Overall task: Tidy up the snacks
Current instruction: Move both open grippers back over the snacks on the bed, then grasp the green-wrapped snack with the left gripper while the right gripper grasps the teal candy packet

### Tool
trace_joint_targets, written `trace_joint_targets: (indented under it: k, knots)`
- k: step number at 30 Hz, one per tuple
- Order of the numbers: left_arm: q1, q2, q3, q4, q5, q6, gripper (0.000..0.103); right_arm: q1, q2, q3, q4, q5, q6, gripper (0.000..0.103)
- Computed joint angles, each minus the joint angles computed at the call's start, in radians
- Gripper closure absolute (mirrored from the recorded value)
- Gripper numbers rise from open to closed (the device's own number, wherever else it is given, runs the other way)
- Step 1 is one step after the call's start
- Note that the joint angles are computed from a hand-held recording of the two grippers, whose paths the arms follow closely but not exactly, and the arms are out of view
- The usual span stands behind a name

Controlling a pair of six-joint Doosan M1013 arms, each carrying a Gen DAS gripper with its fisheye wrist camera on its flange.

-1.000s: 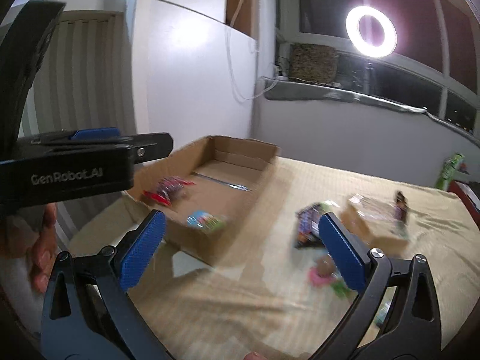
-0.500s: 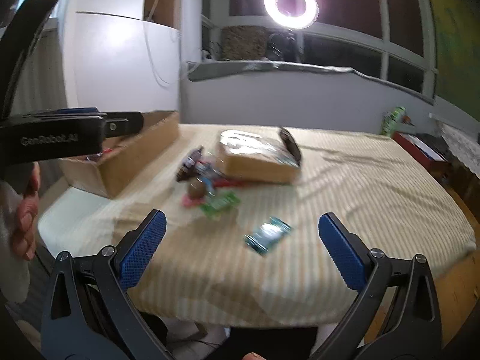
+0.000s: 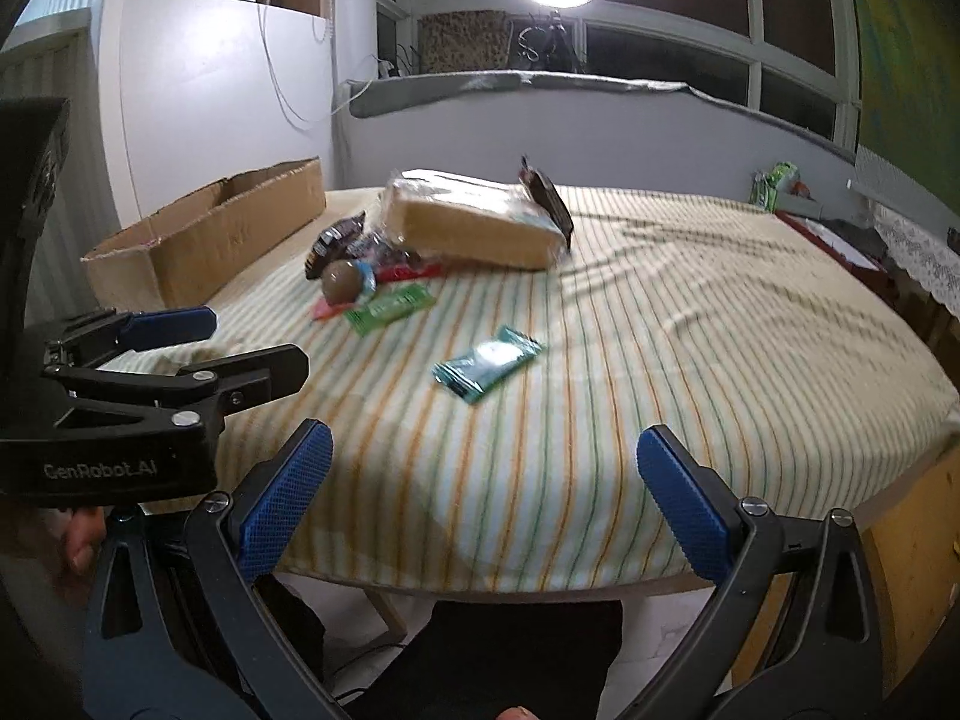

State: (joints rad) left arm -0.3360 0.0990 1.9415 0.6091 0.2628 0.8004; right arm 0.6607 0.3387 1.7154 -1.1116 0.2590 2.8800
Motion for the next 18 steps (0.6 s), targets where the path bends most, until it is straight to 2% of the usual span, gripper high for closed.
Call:
trace_joint_targets:
  k: [4, 7, 10, 12, 13, 14, 15, 18]
  knots:
    - [0.010, 0.006, 0.009, -0.137, -0.061, 0.124, 0.018, -0.007, 0.010, -0.002, -0.069, 0.005, 0.036, 0.000]
    - [0.013, 0.014, 0.000, -0.220, -0.092, 0.230, 0.018, -0.020, 0.017, -0.013, 0.017, -0.019, -0.069, 0.003]
    - [0.023, 0.039, -0.036, -0.519, -0.075, 0.530, 0.020, -0.033, 0.024, -0.023, 0.094, -0.053, -0.174, 0.007]
    - [0.035, 0.057, -0.060, -0.750, -0.049, 0.750, 0.031, -0.043, 0.029, -0.032, 0.191, -0.072, -0.279, 0.009]
    - [0.038, 0.063, -0.069, -0.797, -0.031, 0.798, 0.041, -0.046, 0.033, -0.038, 0.236, -0.077, -0.329, 0.012]
    - [0.039, 0.071, -0.080, -0.792, -0.012, 0.798, 0.048, -0.048, 0.037, -0.044, 0.272, -0.081, -0.369, 0.014]
    - [0.036, 0.076, -0.087, -0.750, -0.005, 0.763, 0.049, -0.049, 0.040, -0.049, 0.300, -0.084, -0.401, 0.015]
    - [0.040, 0.082, -0.096, -0.809, 0.003, 0.839, 0.052, -0.053, 0.053, -0.065, 0.350, -0.091, -0.467, 0.019]
